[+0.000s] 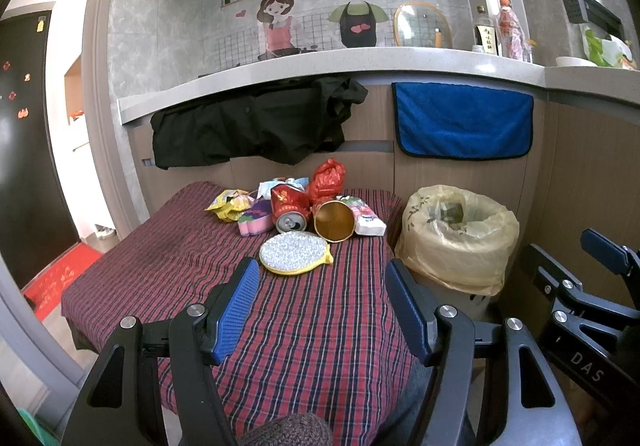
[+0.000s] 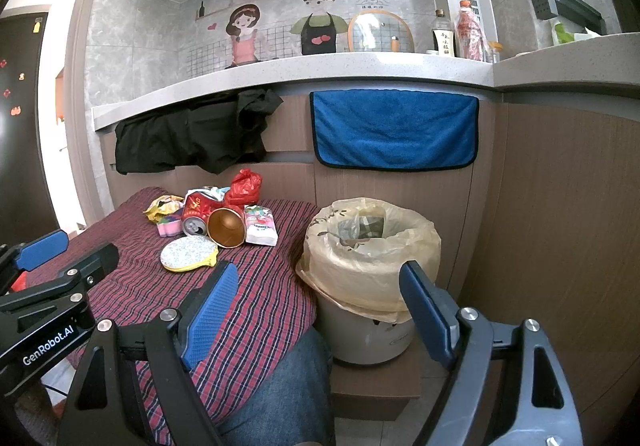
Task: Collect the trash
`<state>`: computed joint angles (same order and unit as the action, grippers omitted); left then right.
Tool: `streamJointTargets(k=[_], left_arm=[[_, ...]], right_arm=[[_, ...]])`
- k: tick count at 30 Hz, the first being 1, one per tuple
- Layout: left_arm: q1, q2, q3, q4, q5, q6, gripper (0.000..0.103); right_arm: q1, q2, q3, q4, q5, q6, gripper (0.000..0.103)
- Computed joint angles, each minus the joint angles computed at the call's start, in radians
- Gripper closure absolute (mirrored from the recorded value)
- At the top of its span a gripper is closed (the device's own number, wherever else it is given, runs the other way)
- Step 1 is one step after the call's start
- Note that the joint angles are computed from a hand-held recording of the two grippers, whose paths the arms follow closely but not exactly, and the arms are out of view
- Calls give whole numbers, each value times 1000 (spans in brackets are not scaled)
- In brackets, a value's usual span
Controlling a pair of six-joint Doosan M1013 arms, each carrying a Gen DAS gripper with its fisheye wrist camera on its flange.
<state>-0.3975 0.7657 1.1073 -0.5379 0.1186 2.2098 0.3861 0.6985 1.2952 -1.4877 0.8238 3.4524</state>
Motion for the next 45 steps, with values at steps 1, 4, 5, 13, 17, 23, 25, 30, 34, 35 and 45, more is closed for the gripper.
streamJointTargets(k=[1, 4, 5, 13, 17, 23, 25, 30, 34, 35, 45], left_arm=[[0, 0, 0, 1, 0, -2, 37], [0, 1, -1, 13, 1, -14, 37], [-1, 1, -1, 20, 0, -20, 37], [1, 1, 0, 12, 2, -13, 37], [0, 3, -2, 21, 2, -23, 37], [1, 4, -2, 10, 4, -11, 37], [2, 4, -1, 17, 5, -19, 37], [4, 2, 7, 12, 1, -13, 37], [-1, 32, -41, 189, 33, -206, 37], [1, 38, -55, 180, 44, -203, 37], [66, 217, -444, 64, 354, -170, 37]], right_arm=[[0, 0, 0, 0, 0, 0, 23], [0, 1, 0, 0, 1, -1, 23], [0, -1, 0, 1, 0, -1, 23], [-1, -1, 1, 1, -1, -1, 23], [-1, -2, 2, 1, -2, -1, 23], [-1, -2, 2, 2, -2, -1, 23], [-1, -2, 2, 3, -1, -3, 23], [-1, -1, 1, 0, -2, 0, 23], [-3, 1, -1, 2, -4, -5, 23], [-4, 2, -1, 0, -2, -3, 23], [-55, 52, -111, 75, -92, -142, 23]])
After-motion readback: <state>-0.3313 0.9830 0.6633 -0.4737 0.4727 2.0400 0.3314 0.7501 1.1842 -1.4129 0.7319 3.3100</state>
